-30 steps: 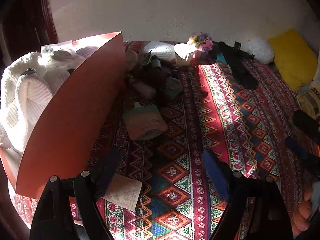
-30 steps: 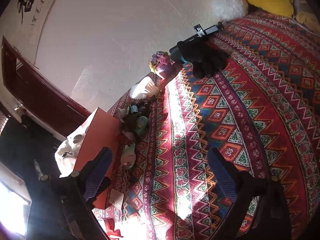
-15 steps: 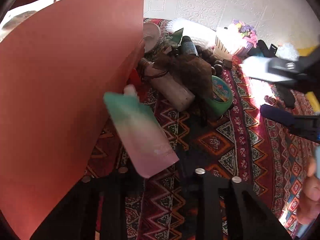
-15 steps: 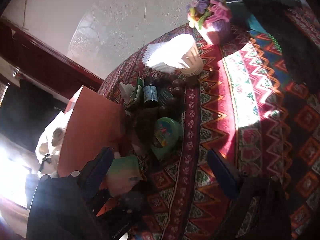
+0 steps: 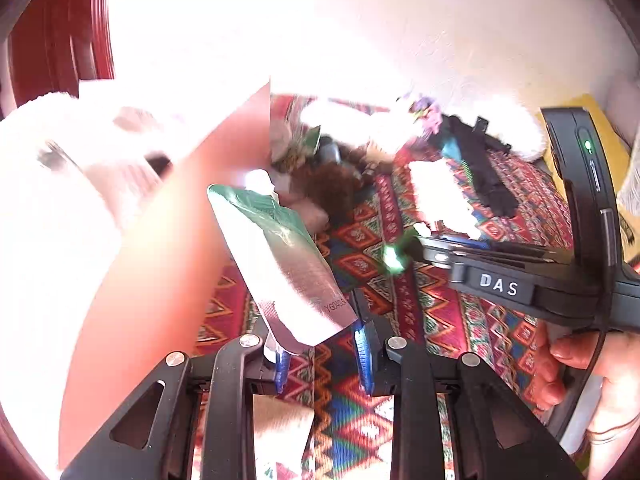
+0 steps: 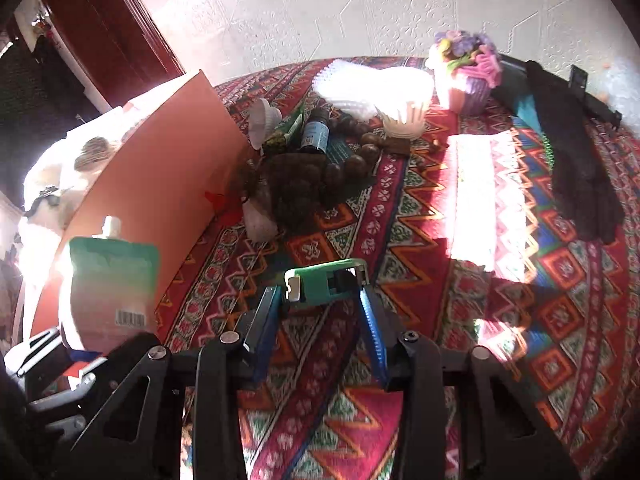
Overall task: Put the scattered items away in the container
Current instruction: 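Grasp the green tape measure with the right tool while the left grasps the green pouch, drop in box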
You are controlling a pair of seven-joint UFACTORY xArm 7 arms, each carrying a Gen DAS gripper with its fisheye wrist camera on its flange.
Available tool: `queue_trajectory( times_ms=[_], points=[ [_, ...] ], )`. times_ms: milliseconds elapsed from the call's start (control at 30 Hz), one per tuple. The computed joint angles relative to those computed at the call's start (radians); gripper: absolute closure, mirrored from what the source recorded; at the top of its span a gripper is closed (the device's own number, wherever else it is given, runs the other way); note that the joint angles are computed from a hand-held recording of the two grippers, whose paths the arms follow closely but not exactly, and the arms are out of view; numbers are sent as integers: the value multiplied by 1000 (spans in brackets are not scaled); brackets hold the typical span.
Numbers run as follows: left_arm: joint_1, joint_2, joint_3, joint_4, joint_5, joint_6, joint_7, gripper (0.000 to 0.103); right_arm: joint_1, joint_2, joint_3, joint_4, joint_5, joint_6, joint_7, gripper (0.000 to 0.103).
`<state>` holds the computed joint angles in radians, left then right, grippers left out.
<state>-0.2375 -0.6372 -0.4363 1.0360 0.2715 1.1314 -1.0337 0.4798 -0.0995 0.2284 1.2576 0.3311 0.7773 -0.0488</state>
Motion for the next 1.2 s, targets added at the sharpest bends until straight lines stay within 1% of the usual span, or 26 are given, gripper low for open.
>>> queue_trajectory(
  times_ms=[33,100,167,233,367,433,500,533,567,600,633,667,700,733,800,867,900,933,1000,1033,1067,1133,1167,1200],
  points=[
    [0,-15,-11,24,13,31,6,80,-1,-50,-7,-30,25,6,-10,103],
    [4,-46,-37,60,31,89,14,80,0,-145,-20,-77,49,19,-12,103],
    [8,-76,-50,83,38,129,30,80,7,-184,-12,-63,34,42,2,103],
    [11,-117,-54,86,35,160,49,80,17,-232,-21,-62,46,69,-3,103],
    [34,-189,-35,81,17,185,83,80,26,-261,-7,-6,33,99,31,103],
    [59,-211,-25,90,14,189,105,80,39,-264,-1,23,36,112,28,103],
    [78,-245,-4,84,10,195,136,80,44,-255,24,43,-7,134,22,103],
    [90,-262,7,81,9,201,151,80,44,-238,41,47,-32,146,31,91],
    [101,-277,20,75,7,204,167,80,39,-218,63,46,-72,155,56,75],
    [112,-291,33,69,2,205,181,80,23,-194,94,38,-142,150,107,22],
    [124,-304,46,63,0,203,194,80,4,-172,126,20,-228,126,172,3],
    [138,-316,56,58,0,203,208,80,-6,-145,142,5,-296,104,218,7],
    [154,-326,65,55,2,201,221,80,-5,-95,145,16,-336,113,245,17],
    [169,-336,75,50,5,197,234,80,1,-42,136,33,-344,128,262,22],
    [201,-353,95,43,16,196,264,80,14,47,111,62,-348,139,310,22],
    [236,-364,119,34,32,196,296,80,31,107,86,76,-354,124,354,22],
    [257,-370,131,28,48,197,314,80,39,126,76,77,-338,109,356,31],
    [281,-373,140,21,71,201,336,80,46,139,67,78,-332,103,359,43],
    [336,-381,151,0,122,208,370,79,59,141,57,81,-352,105,373,43],
    [365,-393,155,-17,149,207,375,79,61,134,53,82,-337,107,362,44],
    [392,-403,161,-34,171,203,375,76,59,120,49,77,-292,100,338,44],
    [430,-428,176,-68,194,195,366,53,56,76,43,68,-181,64,291,44],
    [444,-447,183,-89,202,181,356,27,59,56,43,77,-139,45,270,44],
    [453,-464,191,-103,208,171,353,15,67,42,47,98,-105,25,245,44]
  ],
)
